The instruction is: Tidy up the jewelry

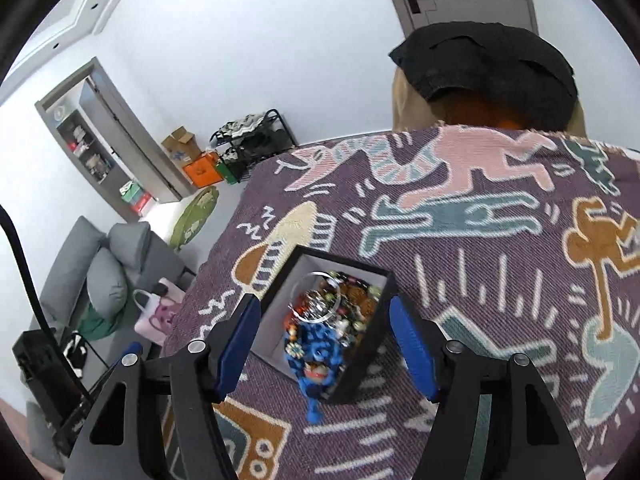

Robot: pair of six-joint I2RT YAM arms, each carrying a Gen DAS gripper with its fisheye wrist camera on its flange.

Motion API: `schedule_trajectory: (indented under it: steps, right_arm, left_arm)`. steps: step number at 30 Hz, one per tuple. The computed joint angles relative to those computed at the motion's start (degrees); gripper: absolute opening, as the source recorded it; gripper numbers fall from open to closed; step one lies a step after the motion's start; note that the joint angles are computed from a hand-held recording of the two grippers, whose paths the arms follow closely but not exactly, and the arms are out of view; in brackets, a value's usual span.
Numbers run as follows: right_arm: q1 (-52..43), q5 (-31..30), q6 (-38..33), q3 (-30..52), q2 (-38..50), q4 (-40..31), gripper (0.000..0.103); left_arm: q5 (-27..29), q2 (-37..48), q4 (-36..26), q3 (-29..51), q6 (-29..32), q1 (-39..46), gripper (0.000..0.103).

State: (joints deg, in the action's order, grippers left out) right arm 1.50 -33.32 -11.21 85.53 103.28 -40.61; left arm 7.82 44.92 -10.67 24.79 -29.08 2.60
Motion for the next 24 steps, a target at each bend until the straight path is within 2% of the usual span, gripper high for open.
schedule_trajectory:
  steps: [8,13,18,23,24]
  right_arm:
    - [-7.79,-2.77,-4.09,-7.83,-6.80,-0.34,0.068]
    - [-12.98,-4.98,-7.24,-10.88,-11.28,-0.87,0.068]
    - [-18.21,-6.04,-10.10,-14.02,-16.27,-0.74,0.068]
    - [-24.46,-8.87,-13.78,-14.51,-19.27,-3.50,0.068]
    - [-25.29,-9.21,-14.13,-14.57,-19.75,-3.91,0.071]
  left_arm:
    - [-4.72,0.87,-1.41,2.39,-1.35,-6.24,0.093]
    - [-16.09,0.74,-3.64,5.90,-0.44,-16.06,0.093]
    - [-21.52,2.44,-6.41,10.45,-0.51,-24.01,0.094]
    - [-30.09,4.44,-9.81,14.58,-1.98,-33.59,0.100]
    - [-31.60,4.76,-10.52,15.37,-2.38,-35.44,0.101]
